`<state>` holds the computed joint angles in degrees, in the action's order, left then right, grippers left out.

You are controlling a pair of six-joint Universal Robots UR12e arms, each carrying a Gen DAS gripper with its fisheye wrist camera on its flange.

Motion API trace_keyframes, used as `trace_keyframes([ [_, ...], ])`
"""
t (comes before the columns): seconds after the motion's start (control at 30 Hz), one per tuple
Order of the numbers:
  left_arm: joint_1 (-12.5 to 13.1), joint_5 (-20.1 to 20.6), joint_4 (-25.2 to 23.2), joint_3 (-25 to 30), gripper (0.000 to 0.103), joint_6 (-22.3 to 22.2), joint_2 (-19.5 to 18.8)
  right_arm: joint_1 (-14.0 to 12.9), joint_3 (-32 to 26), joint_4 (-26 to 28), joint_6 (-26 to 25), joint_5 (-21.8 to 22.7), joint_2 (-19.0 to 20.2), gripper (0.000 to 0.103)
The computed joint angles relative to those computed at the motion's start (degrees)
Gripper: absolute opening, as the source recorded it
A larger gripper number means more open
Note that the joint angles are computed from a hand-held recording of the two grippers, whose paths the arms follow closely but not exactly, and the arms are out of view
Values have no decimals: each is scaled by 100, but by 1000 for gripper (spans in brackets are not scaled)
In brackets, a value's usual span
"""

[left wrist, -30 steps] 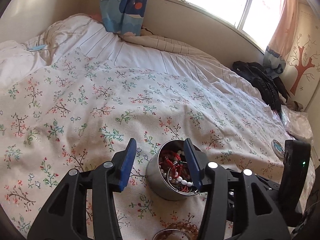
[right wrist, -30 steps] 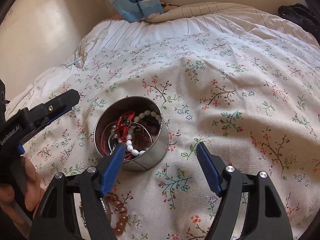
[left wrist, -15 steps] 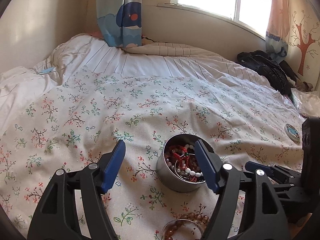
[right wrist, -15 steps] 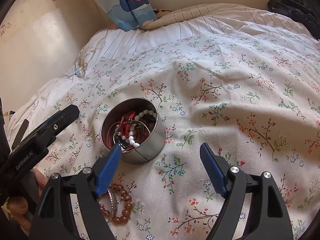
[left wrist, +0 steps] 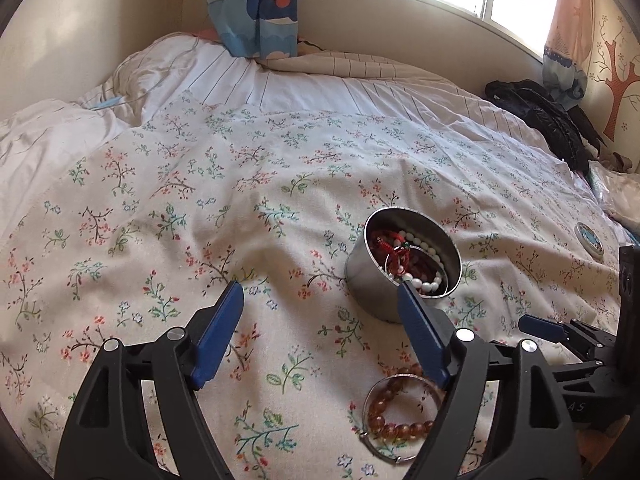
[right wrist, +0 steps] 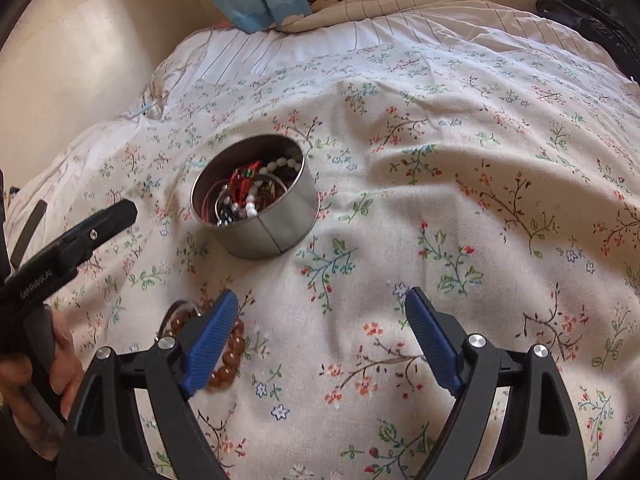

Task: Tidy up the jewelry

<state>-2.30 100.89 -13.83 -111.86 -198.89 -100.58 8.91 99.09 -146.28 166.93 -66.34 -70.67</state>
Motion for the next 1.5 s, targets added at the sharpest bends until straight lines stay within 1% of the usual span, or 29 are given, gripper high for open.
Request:
trace_keyframes([
  [0.07, 19, -112, -129, -41, 75, 137, 41, 75, 1, 43, -197, -192, -8, 82],
  [0.1, 7, -143, -208, -42, 75, 275, 49, 122, -4, 44, -300, -302, -8, 82],
  [0.23, -145, -4, -423, -21, 75, 869, 9, 278, -38, 137, -711, -601, 26, 82],
  [0.3, -203, 55, -502, -14, 75, 1035, -8, 360, -62, 186, -894, -849, 58, 85],
  [0.33, -227, 93, -558, 5, 75, 1074, -22, 430, -79, 184, -983, -1106, 84, 90],
  [0.37, -250, 154, -629, 27, 75, 1102, -41, 481, -74, 116, -1049, -1307, 97, 91],
  [0.43, -285, 271, -838, 84, 75, 1138, -84, 505, -46, -17, -1065, -1506, 91, 94],
  [0.5, -265, 206, -1048, 118, 74, 1128, -114, 521, 4, -145, -1108, -1714, 77, 95],
  [0.53, -243, 140, -1168, 140, 74, 1088, -120, 518, 20, -158, -1111, -1748, 69, 95],
  [0.6, -249, 218, -1309, 171, 74, 1068, -140, 517, 39, -207, -1073, -1879, 53, 95],
  [0.73, -311, 530, -1534, 232, 70, 1046, -195, 493, 94, -365, -932, -2274, 14, 96],
  [0.8, -369, 854, -1570, 248, 68, 1001, -207, 485, 149, -523, -761, -2607, -16, 96],
  [0.83, -372, 907, -1559, 241, 65, 967, -200, 456, 174, -557, -689, -2627, -39, 96],
  [0.9, -353, 831, -1501, 224, 63, 982, -179, 396, 218, -589, -642, -2409, -84, 96],
  [1.03, -422, 790, -1081, 179, 55, 1316, -193, 364, 230, -525, -782, -1831, -120, 96],
  [1.1, -457, 781, -999, 202, 50, 1480, -238, 329, 188, -374, -797, -1482, -101, 95],
  [1.13, -454, 719, -1016, 219, 45, 1521, -257, 295, 176, -278, -789, -1306, -101, 95],
  [1.17, -449, 681, -1074, 243, 38, 1549, -279, 243, 154, -135, -768, -1067, -97, 93],
  [1.2, -438, 615, -1134, 269, 34, 1570, -298, 192, 127, 23, -731, -862, -85, 83],
  [1.23, -410, 486, -1211, 287, 25, 1577, -305, 175, 96, 142, -687, -781, -64, 70],
  [1.27, -376, 338, -1257, 291, 18, 1565, -301, 165, 80, 190, -680, -752, -49, 66],
  [1.3, -346, 207, -1266, 278, 15, 1552, -290, 150, 88, 210, -708, -695, -56, 63],
  [1.33, -329, 123, -1267, 269, 11, 1550, -280, 156, 88, 211, -737, -709, -61, 56],
  [1.37, -327, 98, -1256, 259, 5, 1568, -269, 174, 109, 169, -799, -739, -80, 51],
  [1.4, -316, 21, -1218, 234, 4, 1583, -245, 196, 137, 112, -872, -759, -106, 40],
  [1.43, -298, -77, -1150, 194, 4, 1579, -209, 216, 184, 40, -965, -793, -141, 34],
  [1.5, -285, -161, -1022, 130, 4, 1552, -155, 215, 220, 8, -1027, -750, -167, 30],
])
